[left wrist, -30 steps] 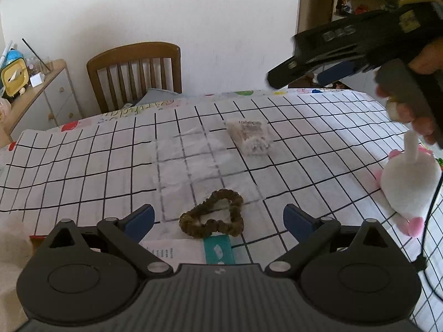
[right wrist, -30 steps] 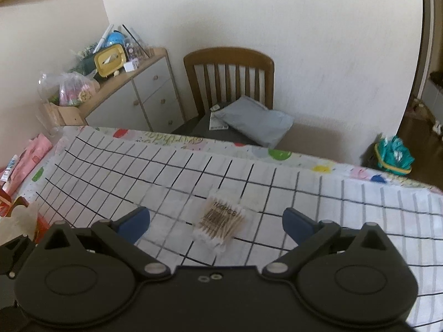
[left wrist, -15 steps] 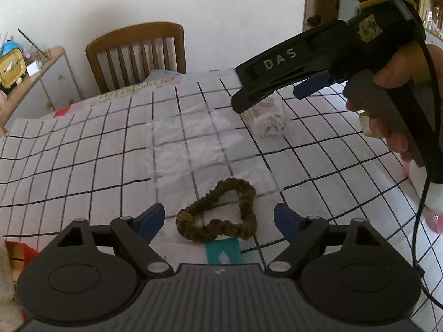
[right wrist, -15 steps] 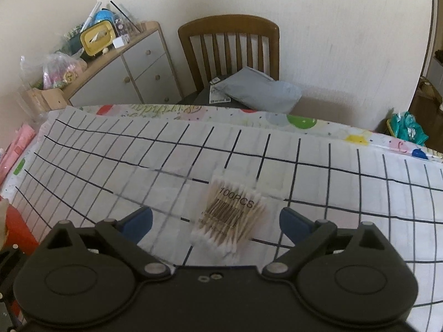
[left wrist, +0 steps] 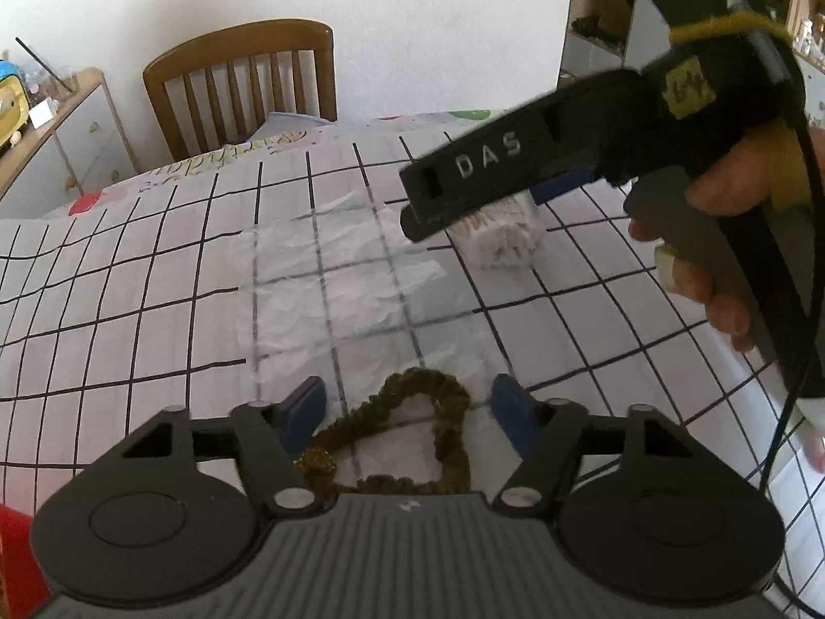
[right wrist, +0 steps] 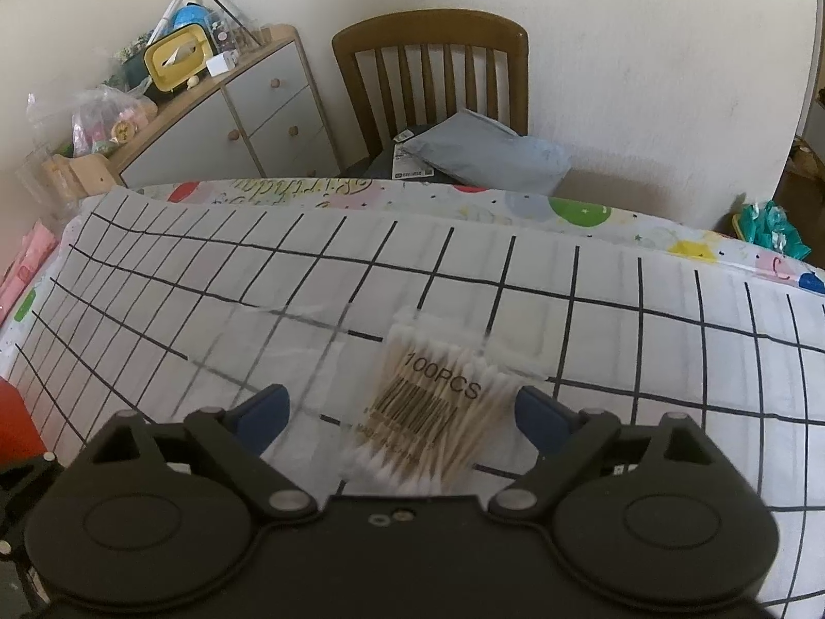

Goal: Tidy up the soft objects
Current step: 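Grasp the brown scrunchie with the left tool while the right tool grasps the cotton swab packet, then lift the scrunchie and swab packet off the table with both tools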

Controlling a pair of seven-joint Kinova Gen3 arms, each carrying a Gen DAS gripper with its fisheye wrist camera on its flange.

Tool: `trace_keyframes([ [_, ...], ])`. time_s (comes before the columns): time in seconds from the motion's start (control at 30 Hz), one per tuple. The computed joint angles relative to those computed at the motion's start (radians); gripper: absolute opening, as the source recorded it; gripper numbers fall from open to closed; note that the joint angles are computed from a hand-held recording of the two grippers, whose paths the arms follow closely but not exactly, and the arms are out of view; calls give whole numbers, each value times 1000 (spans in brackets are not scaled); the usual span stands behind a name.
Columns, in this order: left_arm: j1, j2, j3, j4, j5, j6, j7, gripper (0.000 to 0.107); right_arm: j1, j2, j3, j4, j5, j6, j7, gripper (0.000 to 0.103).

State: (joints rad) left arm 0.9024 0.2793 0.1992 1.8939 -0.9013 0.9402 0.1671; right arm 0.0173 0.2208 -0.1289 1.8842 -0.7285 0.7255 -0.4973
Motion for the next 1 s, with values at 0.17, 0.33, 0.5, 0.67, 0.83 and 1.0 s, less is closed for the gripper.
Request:
trace_keyframes([
  [0.17, 9, -1, 1, 8, -31, -1, 15, 36, 2, -2, -5, 14, -12, -18, 24, 91],
  [0.33, 15, 4, 3, 9, -52, -16, 11, 18, -12, -31, -15, 63, -14, -93, 80, 78],
  [0.5, 11, -8, -1, 25, -58, -32, 42, 15, -18, -58, -14, 98, -24, -131, 141, 50],
  [0.67, 8, -28, 7, 32, -64, -21, 65, 15, -1, -68, 9, 90, -48, -76, 140, 41],
  [0.83, -5, -63, 23, 49, -67, -22, 90, 15, 7, -110, 36, 104, -72, -44, 176, 40],
  [1.0, -14, -106, 54, 51, -55, 4, 94, 15, 12, -157, 80, 97, -75, 34, 198, 40],
])
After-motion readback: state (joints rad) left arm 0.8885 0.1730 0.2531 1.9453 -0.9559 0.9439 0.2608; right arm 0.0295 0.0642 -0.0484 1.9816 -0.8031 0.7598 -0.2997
